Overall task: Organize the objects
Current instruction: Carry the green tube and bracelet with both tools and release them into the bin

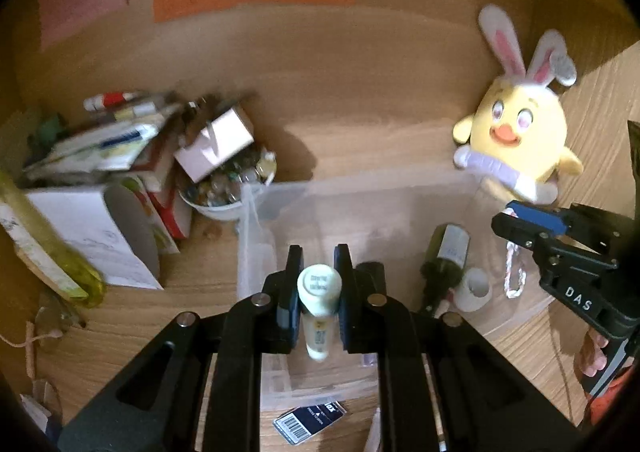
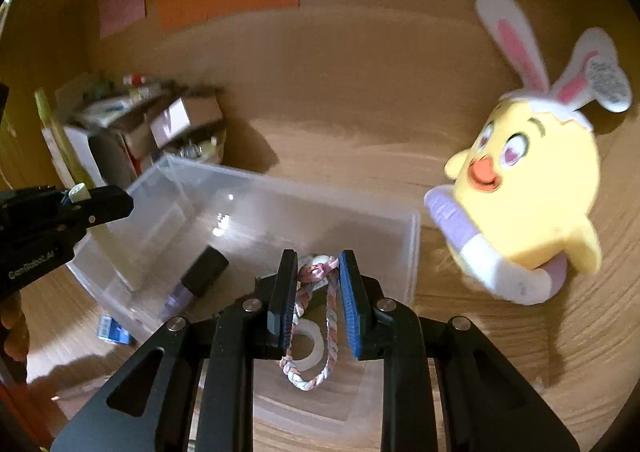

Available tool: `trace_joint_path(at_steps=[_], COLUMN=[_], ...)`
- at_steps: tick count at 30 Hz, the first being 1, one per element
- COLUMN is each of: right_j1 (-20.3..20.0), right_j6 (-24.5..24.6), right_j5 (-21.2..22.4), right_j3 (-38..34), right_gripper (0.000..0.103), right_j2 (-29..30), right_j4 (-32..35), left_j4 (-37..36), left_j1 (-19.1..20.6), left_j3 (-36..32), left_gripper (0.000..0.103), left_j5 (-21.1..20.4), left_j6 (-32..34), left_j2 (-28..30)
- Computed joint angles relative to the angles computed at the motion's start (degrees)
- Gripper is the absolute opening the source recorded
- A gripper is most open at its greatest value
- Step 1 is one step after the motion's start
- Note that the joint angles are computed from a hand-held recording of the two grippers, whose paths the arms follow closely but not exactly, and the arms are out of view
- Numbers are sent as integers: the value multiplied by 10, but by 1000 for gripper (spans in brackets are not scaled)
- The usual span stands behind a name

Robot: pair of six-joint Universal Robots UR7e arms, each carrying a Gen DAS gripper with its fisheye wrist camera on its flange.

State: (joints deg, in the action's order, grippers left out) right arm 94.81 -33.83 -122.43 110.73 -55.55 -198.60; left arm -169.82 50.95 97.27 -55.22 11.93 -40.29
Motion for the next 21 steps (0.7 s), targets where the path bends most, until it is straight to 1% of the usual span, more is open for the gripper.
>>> trace_joint_path(at_steps=[4, 7, 8, 9, 10, 12, 15, 16, 18, 21], right_j1=[-3, -4, -4, -4, -3, 1, 8, 10, 14, 21], right_j6=[1, 8, 10, 11, 10, 6, 3, 5, 9, 5], right_j5=[-16, -23, -24, -23, -21, -17, -9, -4, 6, 20], right_j3=[-13, -19, -19, -18, -15, -7, 7, 14, 29, 58], right_gripper=[20, 26, 28, 33, 37, 40, 42, 44, 49, 56], right_j2=[13, 15, 14, 13, 10, 5, -8, -13, -27, -46], right_j4=[19, 33, 34, 33, 29, 14, -1, -5, -10, -26], left_j4=[27, 28, 26, 19, 6, -10, -35, -41, -56, -76], left_j1=[3, 2, 1, -1, -4, -7, -15, -17, -22, -30], left_j3=[-12, -11, -11, -8, -1, 7, 28, 34, 51, 79], left_gripper=[14, 19, 25, 32, 36, 47, 54, 55, 63, 72], left_j5=[-6, -10, -10, -8, -7, -8, -12, -13, -15, -18], left_j6=[-14, -19, -18, -16, -12, -5, 2, 3, 5, 7], left_j2=[6, 3, 2, 0, -3, -10, -26, -31, -44, -66])
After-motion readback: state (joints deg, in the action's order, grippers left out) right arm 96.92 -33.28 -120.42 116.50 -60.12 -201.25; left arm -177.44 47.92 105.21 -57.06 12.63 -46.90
